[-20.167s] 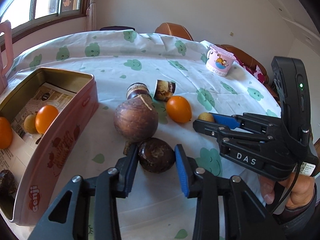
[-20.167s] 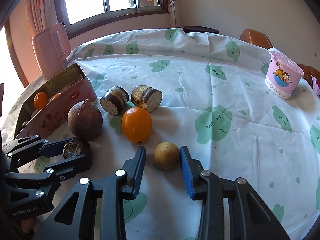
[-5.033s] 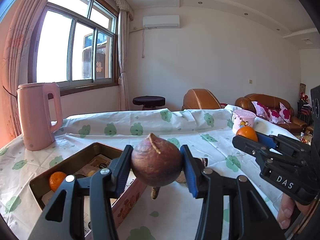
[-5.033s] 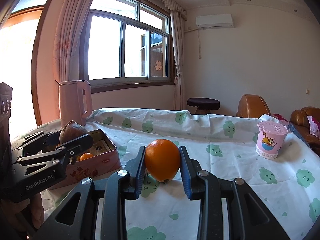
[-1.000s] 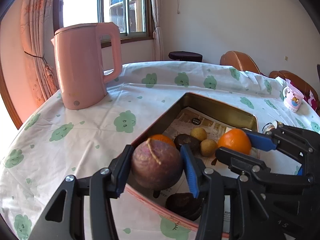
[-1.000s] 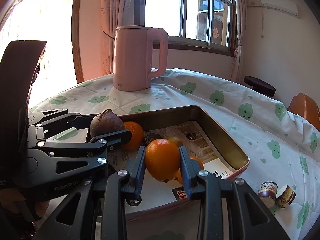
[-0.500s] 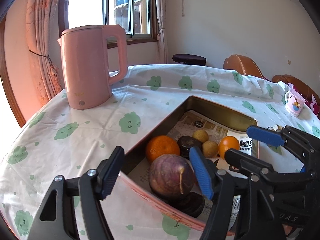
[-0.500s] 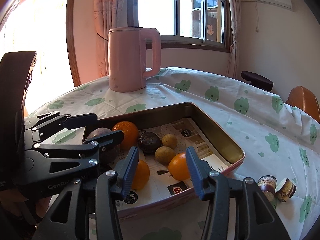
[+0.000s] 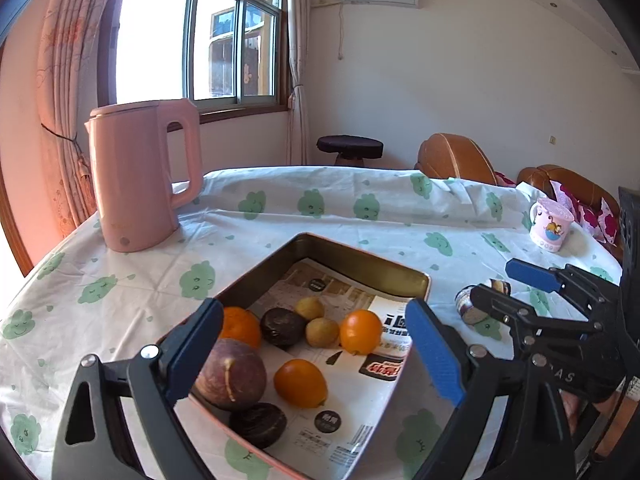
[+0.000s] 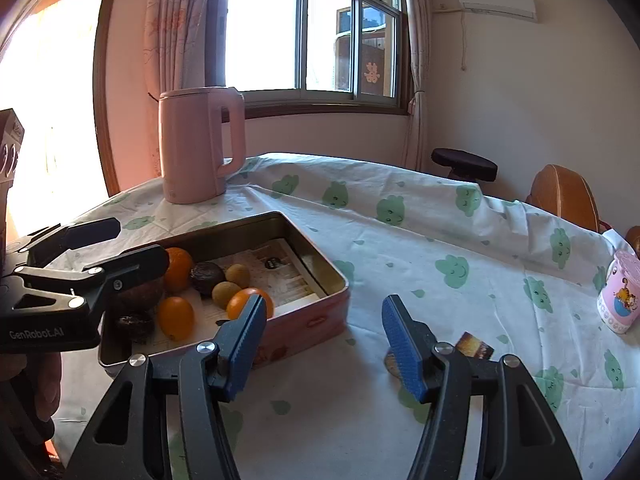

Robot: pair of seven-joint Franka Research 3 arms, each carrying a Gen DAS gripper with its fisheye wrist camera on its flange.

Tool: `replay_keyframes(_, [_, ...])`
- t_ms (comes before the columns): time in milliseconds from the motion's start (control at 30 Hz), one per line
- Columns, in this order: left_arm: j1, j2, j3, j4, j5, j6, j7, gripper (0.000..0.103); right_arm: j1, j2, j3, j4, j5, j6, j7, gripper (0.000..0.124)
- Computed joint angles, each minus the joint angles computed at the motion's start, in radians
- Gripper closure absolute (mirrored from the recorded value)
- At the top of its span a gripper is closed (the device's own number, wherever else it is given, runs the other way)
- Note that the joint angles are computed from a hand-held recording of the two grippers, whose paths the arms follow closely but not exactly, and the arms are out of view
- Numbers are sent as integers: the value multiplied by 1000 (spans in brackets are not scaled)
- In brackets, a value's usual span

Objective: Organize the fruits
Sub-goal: 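Withdraw both open tools from the tin toward the two cylindrical cakes, then grasp a layered dark-topped cake with the left tool while the right grasps a striped brown roll cake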

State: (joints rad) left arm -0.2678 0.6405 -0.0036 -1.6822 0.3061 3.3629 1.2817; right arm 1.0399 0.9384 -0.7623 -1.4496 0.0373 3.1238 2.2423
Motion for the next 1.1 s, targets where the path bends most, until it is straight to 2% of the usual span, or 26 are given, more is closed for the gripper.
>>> replay_keyframes(100, [-55, 18, 34, 29, -5, -8, 14, 9, 50, -19, -75, -97, 32, -1, 58, 62])
replay_keyframes(233, [-108, 55, 61, 90, -14, -39, 13, 9, 42, -48, -87, -152, 69, -36, 112, 62])
replay_keyframes(267, [-125, 66, 73, 109, -16, -50, 9, 9, 19, -58, -67, -146, 66, -51, 119, 62])
replay_keyframes(367, [-131, 97, 64, 163, -4, -81, 2, 9, -51, -80, 2, -122, 47, -79, 132, 62])
replay_keyframes(433, [-143, 113, 75, 189, 5, -97, -9, 9, -99, -93, 58, -105, 35, -75, 135, 62])
replay_keyframes(600, [-149, 125, 88, 206, 26, -105, -45, 9, -217, -84, 188, -6, 0, -142, 139, 62])
replay_keyframes(700, [-149, 122, 92, 201, 37, -98, -61, 9, -303, -76, 293, 50, -8, -180, 121, 66])
replay_keyframes(733, [-140, 122, 81, 201, 42, -98, -60, 9, -309, -77, 299, 55, -17, -200, 133, 77])
replay_keyframes(767, [-131, 121, 68, 201, 48, -95, -58, 9, -327, -85, 324, 47, -21, -195, 130, 81])
replay_keyframes(867, [-107, 121, 28, 203, 66, -95, -43, 9, -330, -114, 336, -3, -66, -162, 145, 81])
replay_keyframes(967, [-18, 136, -114, 227, 97, -136, 18, 10, -309, -145, 316, -60, -115, -140, 175, 81])
replay_keyframes(1033, [54, 166, -234, 262, 99, -187, 77, 14, -263, -164, 262, -107, -151, -139, 212, 81])
replay_keyframes(1100, [66, 196, -279, 308, 81, -240, 120, 17, -213, -178, 199, -147, -191, -149, 256, 81])
